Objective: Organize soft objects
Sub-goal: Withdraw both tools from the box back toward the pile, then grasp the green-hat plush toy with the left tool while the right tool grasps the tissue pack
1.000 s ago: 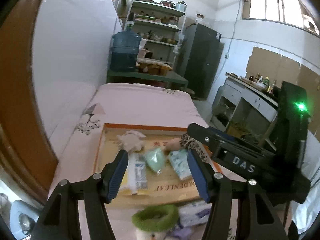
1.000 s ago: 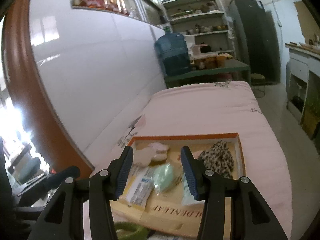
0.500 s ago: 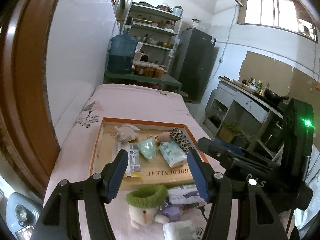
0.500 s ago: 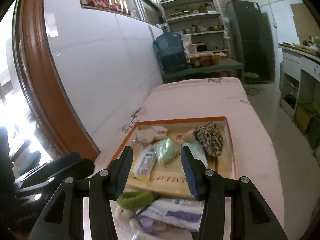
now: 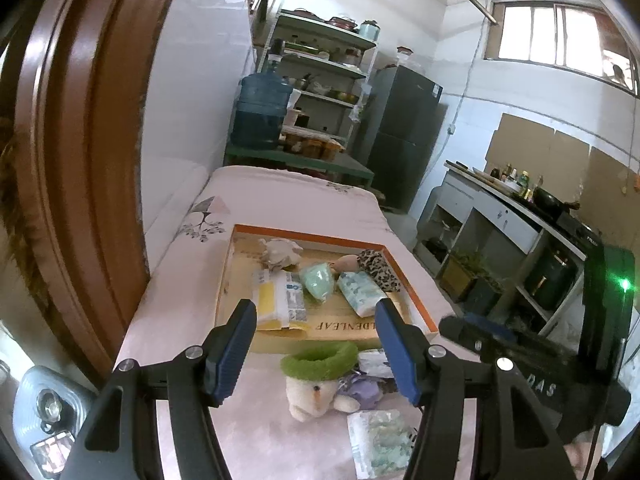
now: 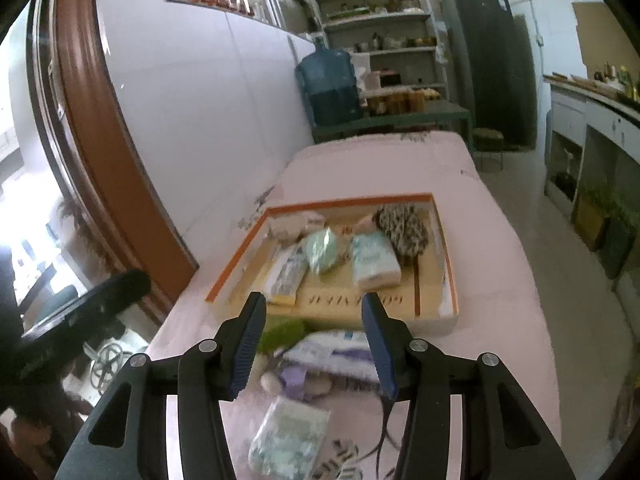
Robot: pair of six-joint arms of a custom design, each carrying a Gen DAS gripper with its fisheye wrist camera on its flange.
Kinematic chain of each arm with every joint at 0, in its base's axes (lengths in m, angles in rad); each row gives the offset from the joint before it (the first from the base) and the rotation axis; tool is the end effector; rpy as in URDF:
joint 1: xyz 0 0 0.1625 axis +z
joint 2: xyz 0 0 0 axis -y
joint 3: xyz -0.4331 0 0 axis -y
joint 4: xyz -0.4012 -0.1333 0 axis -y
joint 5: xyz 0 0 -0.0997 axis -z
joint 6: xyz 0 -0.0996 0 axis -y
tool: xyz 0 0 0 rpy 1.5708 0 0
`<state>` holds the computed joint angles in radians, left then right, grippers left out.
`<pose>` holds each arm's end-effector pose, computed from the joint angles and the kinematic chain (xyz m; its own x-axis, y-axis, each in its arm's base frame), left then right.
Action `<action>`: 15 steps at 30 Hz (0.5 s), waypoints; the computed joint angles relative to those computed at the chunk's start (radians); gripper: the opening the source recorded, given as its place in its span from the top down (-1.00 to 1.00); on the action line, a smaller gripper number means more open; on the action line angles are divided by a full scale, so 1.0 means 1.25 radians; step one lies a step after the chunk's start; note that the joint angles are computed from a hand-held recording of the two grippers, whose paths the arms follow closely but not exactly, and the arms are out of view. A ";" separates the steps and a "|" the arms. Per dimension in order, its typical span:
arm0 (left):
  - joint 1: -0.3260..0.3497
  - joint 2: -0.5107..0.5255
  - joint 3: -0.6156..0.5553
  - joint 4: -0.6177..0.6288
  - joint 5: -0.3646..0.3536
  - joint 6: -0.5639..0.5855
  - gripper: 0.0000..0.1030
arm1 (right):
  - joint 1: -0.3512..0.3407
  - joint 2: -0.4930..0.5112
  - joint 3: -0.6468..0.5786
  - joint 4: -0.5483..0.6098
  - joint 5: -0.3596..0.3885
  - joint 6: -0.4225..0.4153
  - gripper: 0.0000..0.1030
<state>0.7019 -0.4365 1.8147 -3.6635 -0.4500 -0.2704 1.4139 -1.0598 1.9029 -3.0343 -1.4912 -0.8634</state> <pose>-0.2936 -0.5402 -0.0156 -0.8589 -0.1773 -0.4805 0.3605 0.4570 -0.8131 0.0430 -0.6320 0.2179 -0.7412 -0.5393 0.3998 -0.6712 0.6059 -0.4270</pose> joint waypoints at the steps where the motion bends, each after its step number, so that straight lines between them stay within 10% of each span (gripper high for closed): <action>1: -0.001 0.001 0.005 -0.010 0.002 0.001 -0.19 | -0.003 -0.003 0.006 0.006 -0.002 0.002 0.00; 15: 0.021 -0.004 0.057 0.001 -0.028 -0.052 -0.19 | -0.031 0.028 0.063 0.055 -0.088 -0.010 -0.33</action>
